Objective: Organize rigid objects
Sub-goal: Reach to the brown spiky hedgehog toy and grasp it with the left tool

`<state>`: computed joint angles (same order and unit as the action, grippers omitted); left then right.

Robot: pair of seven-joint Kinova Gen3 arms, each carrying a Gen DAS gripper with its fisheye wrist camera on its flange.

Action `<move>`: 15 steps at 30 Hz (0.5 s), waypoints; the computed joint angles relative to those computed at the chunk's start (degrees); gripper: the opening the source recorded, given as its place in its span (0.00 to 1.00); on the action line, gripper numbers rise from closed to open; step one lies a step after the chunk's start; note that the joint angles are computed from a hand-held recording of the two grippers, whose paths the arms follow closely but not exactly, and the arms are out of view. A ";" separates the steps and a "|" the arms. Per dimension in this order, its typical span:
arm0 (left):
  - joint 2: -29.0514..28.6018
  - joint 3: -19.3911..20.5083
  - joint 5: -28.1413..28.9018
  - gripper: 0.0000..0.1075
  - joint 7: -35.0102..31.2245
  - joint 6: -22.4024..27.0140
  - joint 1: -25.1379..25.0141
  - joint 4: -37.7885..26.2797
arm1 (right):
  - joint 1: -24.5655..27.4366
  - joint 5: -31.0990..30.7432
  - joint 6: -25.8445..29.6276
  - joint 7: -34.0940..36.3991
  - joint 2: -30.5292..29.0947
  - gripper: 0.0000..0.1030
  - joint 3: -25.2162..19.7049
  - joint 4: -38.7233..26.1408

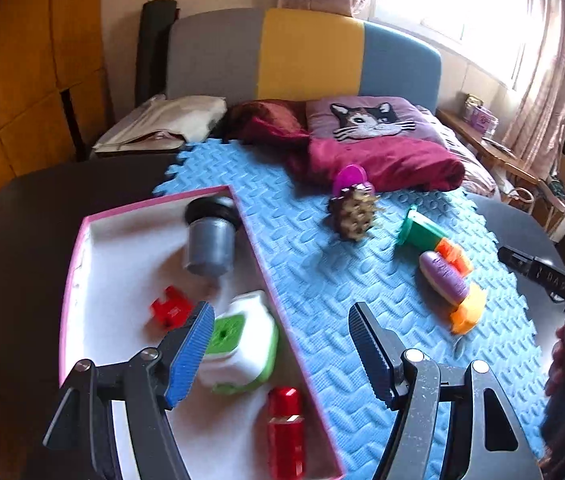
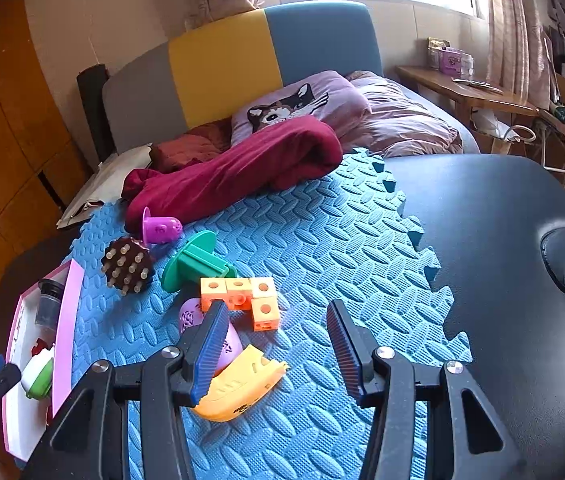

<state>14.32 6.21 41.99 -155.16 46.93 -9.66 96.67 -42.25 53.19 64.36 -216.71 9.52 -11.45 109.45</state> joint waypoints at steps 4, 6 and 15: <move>1.60 0.90 -1.87 0.73 3.30 0.15 2.68 -2.58 | 0.19 0.15 -0.73 -0.90 -0.48 0.50 -0.03 0.61; 2.47 1.57 -3.07 0.73 4.87 -0.95 4.32 -3.72 | 0.22 0.40 -0.90 -1.04 -0.61 0.50 -0.15 0.76; 9.64 2.79 -14.05 0.82 20.49 -2.65 12.52 -12.54 | 0.69 1.37 -2.90 -1.49 -1.14 0.50 -0.38 1.35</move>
<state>23.95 9.00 27.94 -134.67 44.28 2.85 84.13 -41.55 54.56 61.46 -218.20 8.38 -11.83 110.81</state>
